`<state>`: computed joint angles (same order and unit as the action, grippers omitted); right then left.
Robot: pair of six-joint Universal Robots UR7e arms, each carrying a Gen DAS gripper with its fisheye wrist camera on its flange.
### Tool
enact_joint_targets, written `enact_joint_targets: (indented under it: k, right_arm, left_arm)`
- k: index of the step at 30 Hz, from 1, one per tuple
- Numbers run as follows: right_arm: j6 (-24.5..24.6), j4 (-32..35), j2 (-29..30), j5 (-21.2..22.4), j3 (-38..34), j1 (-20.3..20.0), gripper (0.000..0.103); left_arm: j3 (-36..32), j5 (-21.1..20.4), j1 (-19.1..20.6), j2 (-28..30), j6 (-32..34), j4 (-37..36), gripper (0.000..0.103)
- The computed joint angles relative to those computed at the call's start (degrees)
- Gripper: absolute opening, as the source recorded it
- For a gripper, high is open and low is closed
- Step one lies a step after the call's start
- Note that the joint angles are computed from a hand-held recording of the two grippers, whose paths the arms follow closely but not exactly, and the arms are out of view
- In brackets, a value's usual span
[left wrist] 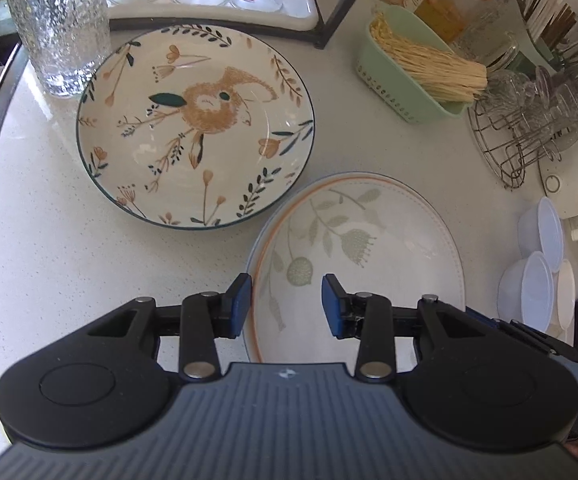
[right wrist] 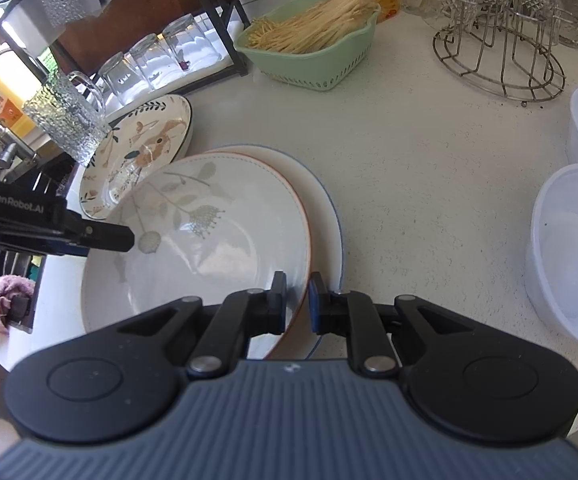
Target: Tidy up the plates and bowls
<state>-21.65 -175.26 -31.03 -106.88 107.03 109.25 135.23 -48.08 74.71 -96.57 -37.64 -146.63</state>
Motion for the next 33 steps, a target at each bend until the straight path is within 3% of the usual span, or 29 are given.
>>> enact_joint_targets:
  k: [7, 13, 17, 21, 30, 33]
  right_arm:
    - [0.36, 0.09, 0.34, 0.88, -0.9, -0.38, 0.015]
    - [-3.09, -5.83, 0.08, 1.23, 0.25, 0.35, 0.014]
    - [-4.07, -7.7, -0.85, 2.19, 0.71, 0.76, 0.014]
    - [-3.07, -7.79, -3.06, 4.38, 1.37, 1.0, 0.014]
    - [-2.23, -11.48, -7.3, 7.46, 3.39, 2.82, 0.015]
    - [-2.54, -12.83, -8.39, 8.12, 4.32, 3.22, 0.015]
  left_arm:
    - [0.73, 1.02, -0.8, -0.63, 0.1, -0.96, 0.043]
    - [1.94, 4.71, -4.21, -1.93, 0.73, -1.66, 0.043]
    - [2.37, 12.97, -9.46, -2.81, -1.79, 3.7, 0.043]
    - [3.7, 18.15, -14.18, -3.95, -2.15, 3.8, 0.043]
    - [5.84, 24.81, -24.05, -8.58, -8.75, 10.7, 0.043]
    - [5.66, 26.15, -26.93, -9.97, -14.67, 17.31, 0.043]
